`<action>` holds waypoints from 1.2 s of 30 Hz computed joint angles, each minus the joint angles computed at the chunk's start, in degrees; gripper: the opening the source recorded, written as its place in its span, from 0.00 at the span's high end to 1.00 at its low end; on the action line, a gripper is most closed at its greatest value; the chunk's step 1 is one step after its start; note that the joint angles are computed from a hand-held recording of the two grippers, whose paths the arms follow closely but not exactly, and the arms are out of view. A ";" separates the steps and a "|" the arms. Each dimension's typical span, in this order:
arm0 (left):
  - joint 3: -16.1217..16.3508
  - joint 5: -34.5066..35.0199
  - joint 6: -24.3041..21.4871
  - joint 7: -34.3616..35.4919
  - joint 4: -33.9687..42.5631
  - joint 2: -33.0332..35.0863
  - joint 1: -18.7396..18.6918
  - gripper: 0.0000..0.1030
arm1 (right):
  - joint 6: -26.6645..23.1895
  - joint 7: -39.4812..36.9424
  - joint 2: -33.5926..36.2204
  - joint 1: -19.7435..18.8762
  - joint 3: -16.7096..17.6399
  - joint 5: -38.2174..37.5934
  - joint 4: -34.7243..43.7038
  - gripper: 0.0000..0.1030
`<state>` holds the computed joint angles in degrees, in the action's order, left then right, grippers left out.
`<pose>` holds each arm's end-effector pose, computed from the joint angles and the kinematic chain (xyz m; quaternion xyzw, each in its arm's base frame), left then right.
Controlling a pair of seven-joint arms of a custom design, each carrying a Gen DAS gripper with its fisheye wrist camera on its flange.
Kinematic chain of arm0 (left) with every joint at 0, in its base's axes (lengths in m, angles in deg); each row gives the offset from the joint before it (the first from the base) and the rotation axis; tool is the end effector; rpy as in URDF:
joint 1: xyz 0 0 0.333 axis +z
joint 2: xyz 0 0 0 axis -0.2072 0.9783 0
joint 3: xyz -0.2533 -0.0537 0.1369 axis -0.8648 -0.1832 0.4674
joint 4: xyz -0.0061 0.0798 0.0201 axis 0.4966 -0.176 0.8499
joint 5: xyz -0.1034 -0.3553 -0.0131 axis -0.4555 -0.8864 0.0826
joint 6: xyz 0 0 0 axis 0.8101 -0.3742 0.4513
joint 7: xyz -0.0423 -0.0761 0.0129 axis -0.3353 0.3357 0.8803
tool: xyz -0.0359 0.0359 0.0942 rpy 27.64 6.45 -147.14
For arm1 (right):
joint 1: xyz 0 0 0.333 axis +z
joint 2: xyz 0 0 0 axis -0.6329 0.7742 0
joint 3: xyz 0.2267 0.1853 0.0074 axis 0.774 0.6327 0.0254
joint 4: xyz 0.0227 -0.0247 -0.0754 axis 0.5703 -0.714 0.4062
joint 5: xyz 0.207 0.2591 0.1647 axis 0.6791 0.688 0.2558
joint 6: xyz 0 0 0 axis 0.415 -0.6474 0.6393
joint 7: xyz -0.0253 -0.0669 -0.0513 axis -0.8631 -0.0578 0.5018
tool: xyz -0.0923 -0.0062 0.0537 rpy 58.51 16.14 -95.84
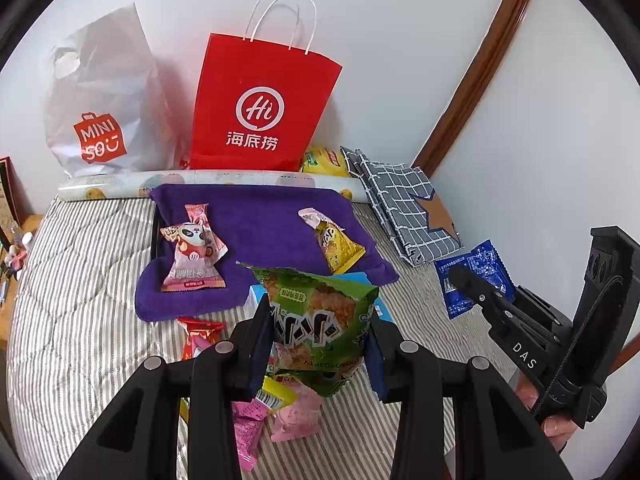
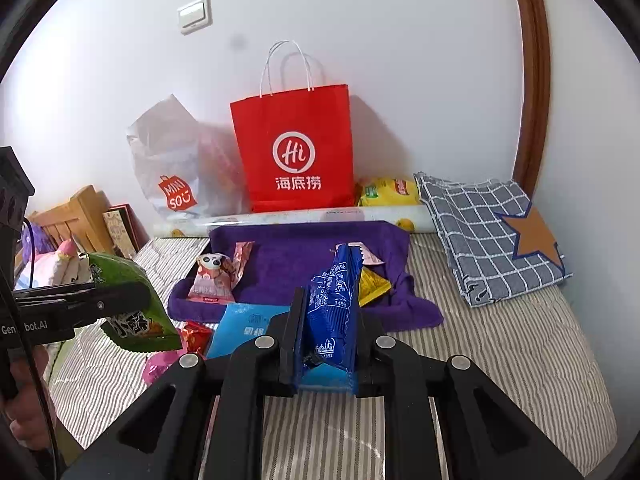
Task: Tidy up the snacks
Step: 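Lift the green chip bag and blue candy packet and carry both toward the purple towel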
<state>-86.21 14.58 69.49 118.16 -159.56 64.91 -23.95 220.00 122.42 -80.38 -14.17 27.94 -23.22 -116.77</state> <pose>0.5548 -0.2350 0.5724 -0.5997 0.6890 -0.3934 0.1041 0.5335 0.3271 0.5517 -0.6502 0.6041 -0.2530 0.3850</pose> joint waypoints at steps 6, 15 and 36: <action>0.34 0.73 -1.12 -0.23 2.51 1.46 0.31 0.63 | -1.36 -1.27 1.52 0.35 -0.11 0.18 3.04 0.84; 0.67 3.56 -0.99 -0.57 6.98 3.87 0.49 0.63 | -2.37 -3.64 4.04 0.85 -0.83 1.01 8.26 0.84; 2.12 9.10 -4.15 -2.50 21.31 13.30 0.20 0.63 | -2.93 -14.18 14.83 1.35 -3.05 9.82 23.46 0.84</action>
